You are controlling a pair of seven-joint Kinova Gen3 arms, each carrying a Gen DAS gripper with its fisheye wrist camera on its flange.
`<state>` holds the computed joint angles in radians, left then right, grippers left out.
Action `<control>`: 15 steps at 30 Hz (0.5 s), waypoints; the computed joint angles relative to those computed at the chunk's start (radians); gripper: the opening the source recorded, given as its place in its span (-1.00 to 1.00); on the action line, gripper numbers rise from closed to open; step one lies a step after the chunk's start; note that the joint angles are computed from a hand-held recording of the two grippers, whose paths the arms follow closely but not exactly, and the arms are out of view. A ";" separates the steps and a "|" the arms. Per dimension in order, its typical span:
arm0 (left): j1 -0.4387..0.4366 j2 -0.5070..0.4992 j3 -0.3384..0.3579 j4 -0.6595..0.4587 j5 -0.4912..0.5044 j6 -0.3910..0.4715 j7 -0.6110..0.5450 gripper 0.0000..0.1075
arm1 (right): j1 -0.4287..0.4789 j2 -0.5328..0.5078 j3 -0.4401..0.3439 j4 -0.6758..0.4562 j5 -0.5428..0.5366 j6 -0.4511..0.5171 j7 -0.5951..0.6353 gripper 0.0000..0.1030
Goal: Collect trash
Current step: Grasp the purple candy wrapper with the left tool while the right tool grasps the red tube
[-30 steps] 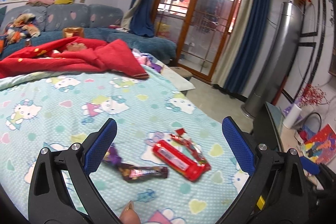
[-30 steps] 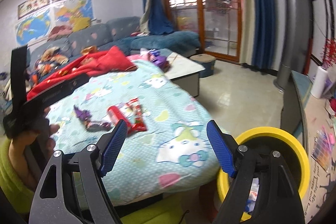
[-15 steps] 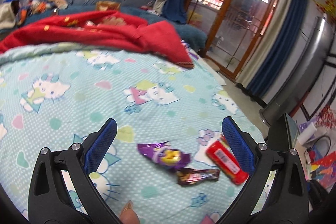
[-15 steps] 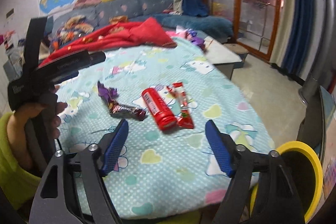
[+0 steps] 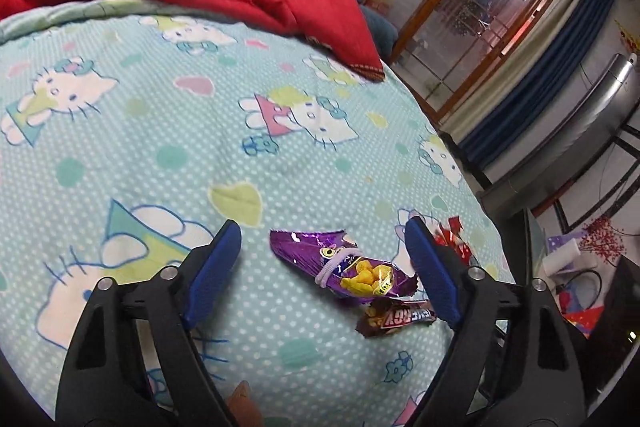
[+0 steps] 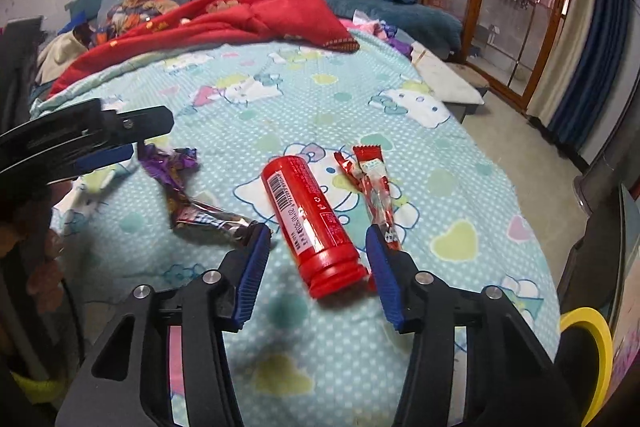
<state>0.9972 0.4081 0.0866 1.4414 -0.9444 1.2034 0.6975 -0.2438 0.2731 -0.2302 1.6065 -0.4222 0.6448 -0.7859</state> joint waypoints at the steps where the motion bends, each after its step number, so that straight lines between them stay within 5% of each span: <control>1: -0.002 -0.001 0.000 0.005 -0.002 -0.011 0.003 0.35 | -0.006 0.009 0.005 -0.010 0.009 0.012 -0.012 -0.14; 8: -0.031 -0.001 0.003 0.021 0.020 -0.081 -0.020 0.24 | -0.008 0.030 -0.002 -0.002 0.016 0.019 -0.034 -0.30; 12: -0.041 0.008 0.001 0.005 0.066 -0.082 -0.060 -0.19 | 0.012 0.015 -0.014 0.024 -0.018 0.003 -0.010 -0.39; 15: -0.036 0.003 -0.007 0.013 0.069 -0.091 -0.058 -0.27 | 0.033 0.009 -0.021 0.034 -0.056 0.009 0.018 -0.39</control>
<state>0.9616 0.4114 0.0797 1.4541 -0.8758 1.1125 0.6397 -0.2105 0.2816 -0.2514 1.6404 -0.4780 0.6537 -0.7683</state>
